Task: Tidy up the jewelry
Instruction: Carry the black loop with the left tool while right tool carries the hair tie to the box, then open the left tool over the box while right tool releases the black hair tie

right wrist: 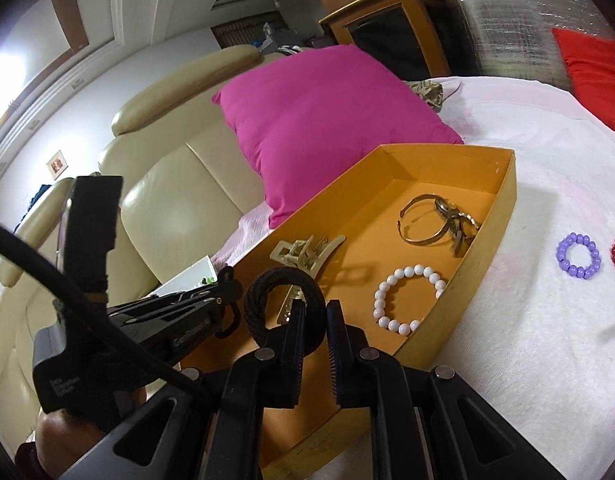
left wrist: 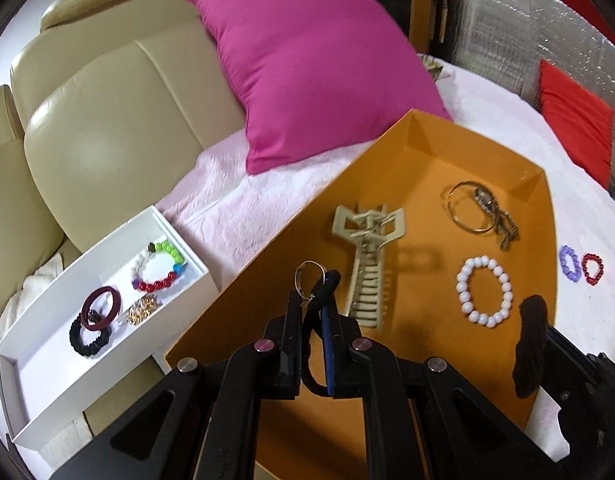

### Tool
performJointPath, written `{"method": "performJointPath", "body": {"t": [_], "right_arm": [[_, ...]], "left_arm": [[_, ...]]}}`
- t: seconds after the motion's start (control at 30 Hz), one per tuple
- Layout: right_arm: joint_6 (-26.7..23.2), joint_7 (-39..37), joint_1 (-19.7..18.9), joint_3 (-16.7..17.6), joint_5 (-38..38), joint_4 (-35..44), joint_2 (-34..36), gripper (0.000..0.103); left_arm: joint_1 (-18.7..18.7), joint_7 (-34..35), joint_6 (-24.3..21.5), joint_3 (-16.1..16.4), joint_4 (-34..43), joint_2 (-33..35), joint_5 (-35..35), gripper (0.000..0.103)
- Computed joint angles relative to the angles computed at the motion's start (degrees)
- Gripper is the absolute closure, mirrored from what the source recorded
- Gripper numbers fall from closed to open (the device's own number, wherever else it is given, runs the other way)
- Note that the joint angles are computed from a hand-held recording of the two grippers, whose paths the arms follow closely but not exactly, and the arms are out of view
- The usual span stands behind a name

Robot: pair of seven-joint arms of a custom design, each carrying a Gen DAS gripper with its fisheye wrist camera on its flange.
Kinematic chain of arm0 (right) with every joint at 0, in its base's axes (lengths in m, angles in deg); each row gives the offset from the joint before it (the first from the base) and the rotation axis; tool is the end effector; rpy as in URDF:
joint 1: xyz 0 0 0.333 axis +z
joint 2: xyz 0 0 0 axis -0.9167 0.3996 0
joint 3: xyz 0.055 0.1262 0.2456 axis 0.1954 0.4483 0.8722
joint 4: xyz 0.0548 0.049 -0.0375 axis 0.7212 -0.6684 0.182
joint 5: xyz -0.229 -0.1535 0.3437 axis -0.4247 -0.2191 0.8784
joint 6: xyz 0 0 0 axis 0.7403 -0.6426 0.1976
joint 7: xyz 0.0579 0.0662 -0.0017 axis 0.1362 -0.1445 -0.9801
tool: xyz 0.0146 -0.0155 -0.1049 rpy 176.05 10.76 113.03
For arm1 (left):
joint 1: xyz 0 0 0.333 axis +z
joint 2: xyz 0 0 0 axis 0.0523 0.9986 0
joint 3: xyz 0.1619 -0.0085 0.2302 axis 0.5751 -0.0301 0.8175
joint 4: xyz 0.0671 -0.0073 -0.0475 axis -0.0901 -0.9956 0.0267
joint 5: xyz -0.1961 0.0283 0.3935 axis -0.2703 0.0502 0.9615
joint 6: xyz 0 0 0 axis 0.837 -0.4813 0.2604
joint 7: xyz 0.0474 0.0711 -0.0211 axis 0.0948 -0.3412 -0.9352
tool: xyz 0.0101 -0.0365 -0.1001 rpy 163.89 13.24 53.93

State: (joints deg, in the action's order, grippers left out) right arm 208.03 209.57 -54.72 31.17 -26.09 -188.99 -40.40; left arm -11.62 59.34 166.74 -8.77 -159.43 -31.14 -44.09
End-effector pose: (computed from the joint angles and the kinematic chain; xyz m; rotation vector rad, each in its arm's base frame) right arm 0.5148 0.2396 0.4600 -1.4154 1.6597 -0.4120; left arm 0.5971 -0.2956 0.4813 -1.6434 2.0322 -0.6571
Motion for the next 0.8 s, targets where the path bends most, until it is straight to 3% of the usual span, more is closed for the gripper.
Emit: {"method": "performJointPath", "body": {"t": [0.27, 0.47, 0.53, 0.8], "right_arm": [[-2.9, -2.0, 1.1, 0.0, -1.4, 0.7, 0.1, 0.09], [-3.9, -8.4, 6.0, -4.4, 5.6, -0.1, -0.3, 0.09], [-4.1, -8.9, 5.7, -4.0, 6.2, -0.3, -0.5, 0.09], [-5.0, -13.2, 6.7, -4.2, 9.6, -0.4, -0.7, 0.084]], "left_arm": [[-0.3, -1.9, -1.4, 0.4, 1.0, 0.9, 2.9, 0.094], [-0.5, -0.5, -1.0, 0.4, 1.2, 1.1, 2.9, 0.094], [-0.4, -0.1, -0.8, 0.4, 1.2, 1.1, 2.2, 0.094], [-0.2, -1.4, 0.7, 0.8, 0.6, 0.6, 3.5, 0.084]]}}
